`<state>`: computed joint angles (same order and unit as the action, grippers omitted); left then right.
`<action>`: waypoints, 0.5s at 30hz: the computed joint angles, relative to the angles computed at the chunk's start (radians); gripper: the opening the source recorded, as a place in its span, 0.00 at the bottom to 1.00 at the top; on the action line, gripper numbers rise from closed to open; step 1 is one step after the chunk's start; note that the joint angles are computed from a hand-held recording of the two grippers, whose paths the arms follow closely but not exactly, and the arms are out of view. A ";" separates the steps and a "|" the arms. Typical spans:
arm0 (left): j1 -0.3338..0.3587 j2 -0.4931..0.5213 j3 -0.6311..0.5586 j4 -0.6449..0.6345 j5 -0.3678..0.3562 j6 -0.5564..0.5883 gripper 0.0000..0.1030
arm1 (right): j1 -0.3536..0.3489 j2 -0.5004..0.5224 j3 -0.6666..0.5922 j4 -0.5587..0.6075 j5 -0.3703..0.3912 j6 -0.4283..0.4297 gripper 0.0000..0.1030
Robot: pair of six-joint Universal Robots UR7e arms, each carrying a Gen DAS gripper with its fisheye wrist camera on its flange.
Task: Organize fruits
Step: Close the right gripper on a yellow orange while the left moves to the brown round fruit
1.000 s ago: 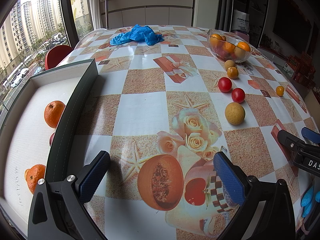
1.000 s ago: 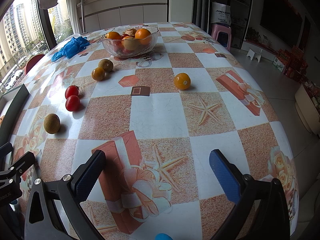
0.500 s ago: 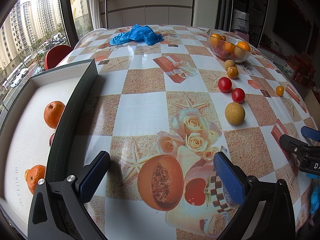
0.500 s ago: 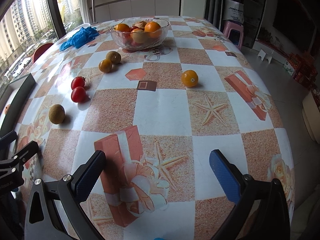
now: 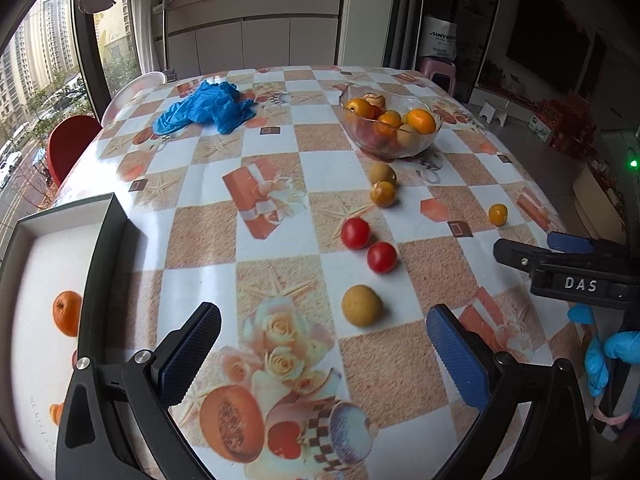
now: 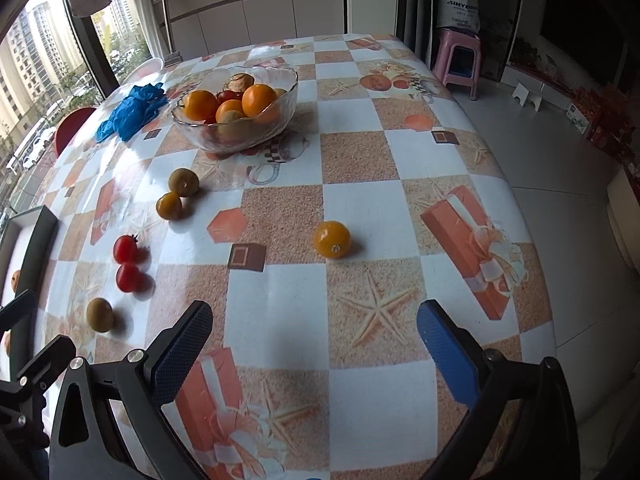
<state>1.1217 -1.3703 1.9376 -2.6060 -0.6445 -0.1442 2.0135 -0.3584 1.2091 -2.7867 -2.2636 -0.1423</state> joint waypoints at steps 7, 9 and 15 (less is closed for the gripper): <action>0.034 0.075 -0.053 0.028 -0.002 -0.016 1.00 | -0.019 0.071 -0.117 0.042 -0.013 0.019 0.87; 0.043 0.085 -0.061 0.028 -0.008 -0.020 0.96 | -0.018 0.095 -0.150 0.030 -0.032 -0.006 0.87; 0.043 0.103 -0.067 0.034 0.017 -0.011 0.69 | -0.010 0.126 -0.185 -0.009 -0.024 -0.079 0.55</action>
